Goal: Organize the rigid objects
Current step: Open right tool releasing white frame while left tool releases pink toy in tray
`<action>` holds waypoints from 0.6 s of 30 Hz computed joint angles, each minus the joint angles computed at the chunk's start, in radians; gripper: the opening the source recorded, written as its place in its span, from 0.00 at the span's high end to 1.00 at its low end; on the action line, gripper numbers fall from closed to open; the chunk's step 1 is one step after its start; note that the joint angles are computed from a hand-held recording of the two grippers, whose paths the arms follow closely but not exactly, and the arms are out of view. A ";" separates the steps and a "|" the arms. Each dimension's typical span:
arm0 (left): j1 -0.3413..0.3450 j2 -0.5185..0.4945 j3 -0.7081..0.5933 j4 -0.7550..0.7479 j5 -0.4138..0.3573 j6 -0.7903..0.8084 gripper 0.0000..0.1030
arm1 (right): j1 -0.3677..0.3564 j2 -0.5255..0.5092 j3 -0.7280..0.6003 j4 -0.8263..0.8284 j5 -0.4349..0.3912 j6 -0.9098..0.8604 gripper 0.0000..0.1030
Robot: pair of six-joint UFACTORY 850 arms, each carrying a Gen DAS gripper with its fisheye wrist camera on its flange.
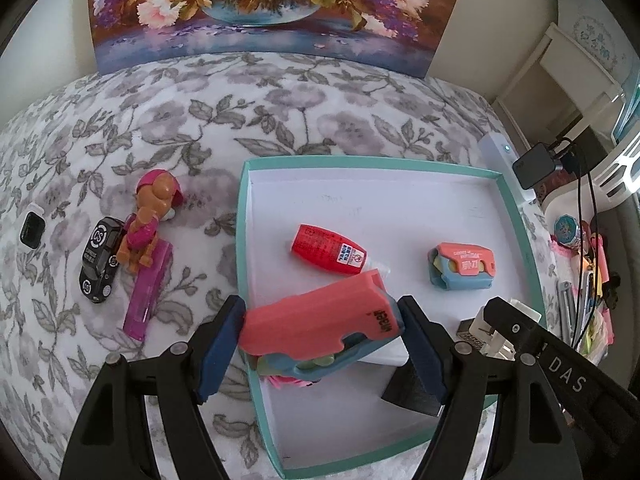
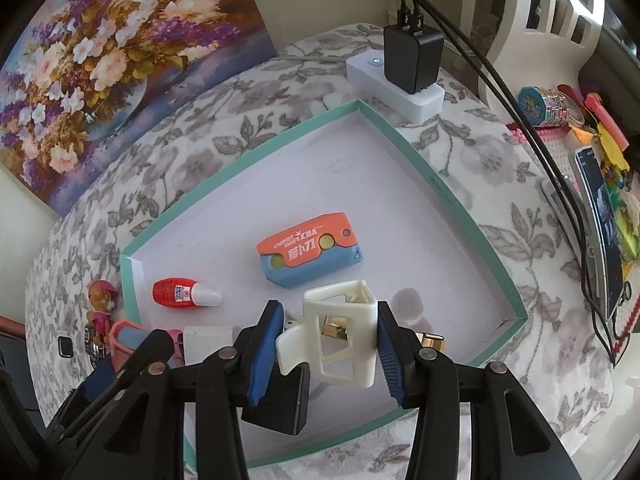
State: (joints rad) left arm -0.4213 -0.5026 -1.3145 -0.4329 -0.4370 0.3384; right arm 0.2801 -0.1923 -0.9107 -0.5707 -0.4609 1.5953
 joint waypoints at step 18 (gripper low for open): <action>0.025 0.006 -0.013 0.026 -0.026 -0.041 0.15 | -0.005 0.000 -0.006 0.020 -0.020 0.006 0.33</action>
State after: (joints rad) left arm -0.3965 -0.4963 -1.3275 -0.4074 -0.4626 0.2972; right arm 0.2750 -0.1921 -0.9166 -0.5506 -0.4808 1.6013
